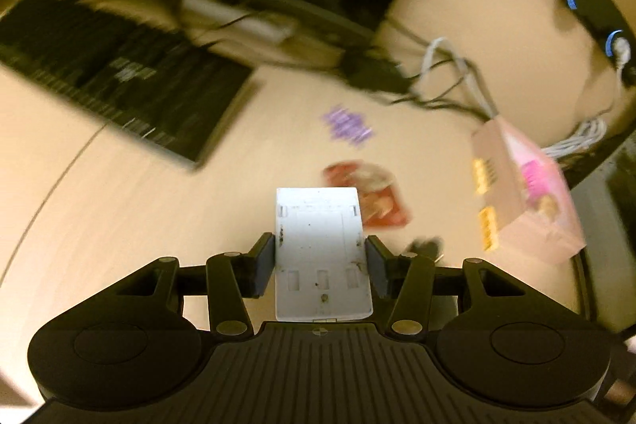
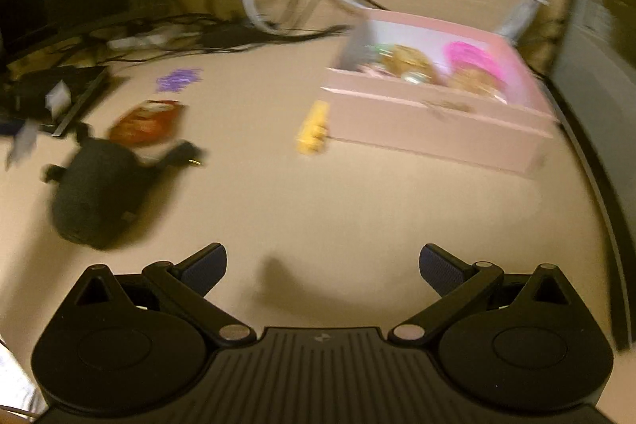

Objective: Organize objects
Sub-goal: 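Grasp the purple snowflake ornament with the right tool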

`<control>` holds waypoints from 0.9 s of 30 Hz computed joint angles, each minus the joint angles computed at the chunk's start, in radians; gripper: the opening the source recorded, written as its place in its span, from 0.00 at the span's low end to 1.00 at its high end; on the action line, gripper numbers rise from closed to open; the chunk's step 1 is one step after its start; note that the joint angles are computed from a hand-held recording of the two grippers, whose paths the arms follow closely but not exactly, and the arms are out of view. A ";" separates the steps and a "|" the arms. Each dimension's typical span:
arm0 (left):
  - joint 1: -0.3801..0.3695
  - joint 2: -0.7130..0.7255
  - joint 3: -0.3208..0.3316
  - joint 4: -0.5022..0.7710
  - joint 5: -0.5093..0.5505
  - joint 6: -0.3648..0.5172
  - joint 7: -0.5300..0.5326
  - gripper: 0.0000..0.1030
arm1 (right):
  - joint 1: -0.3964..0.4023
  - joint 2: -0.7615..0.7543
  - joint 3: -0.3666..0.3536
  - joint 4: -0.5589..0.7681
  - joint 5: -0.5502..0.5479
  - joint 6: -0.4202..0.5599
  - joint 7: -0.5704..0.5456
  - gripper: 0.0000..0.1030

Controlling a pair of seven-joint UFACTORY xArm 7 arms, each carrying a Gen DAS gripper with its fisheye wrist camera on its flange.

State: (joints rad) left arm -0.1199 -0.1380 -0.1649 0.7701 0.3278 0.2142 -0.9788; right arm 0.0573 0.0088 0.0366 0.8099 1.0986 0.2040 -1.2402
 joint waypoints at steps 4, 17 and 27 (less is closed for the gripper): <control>0.002 -0.087 0.001 -0.101 -0.015 0.013 -0.004 0.52 | 0.024 -0.011 0.016 0.048 -0.049 0.061 0.037 1.00; 0.028 -0.303 -0.009 -0.325 -0.193 -0.003 0.078 0.52 | 0.071 0.306 0.051 0.560 -0.569 0.440 0.682 1.00; 0.016 -0.405 0.033 -0.381 -0.270 0.031 0.179 0.52 | 0.208 0.798 0.033 1.238 -0.977 0.623 1.045 1.00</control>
State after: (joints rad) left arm -0.1042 -0.5429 -0.1323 0.3894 0.0574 0.2448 -0.7998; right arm 0.2652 0.8072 0.0692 2.0476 0.1215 0.8269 -0.1950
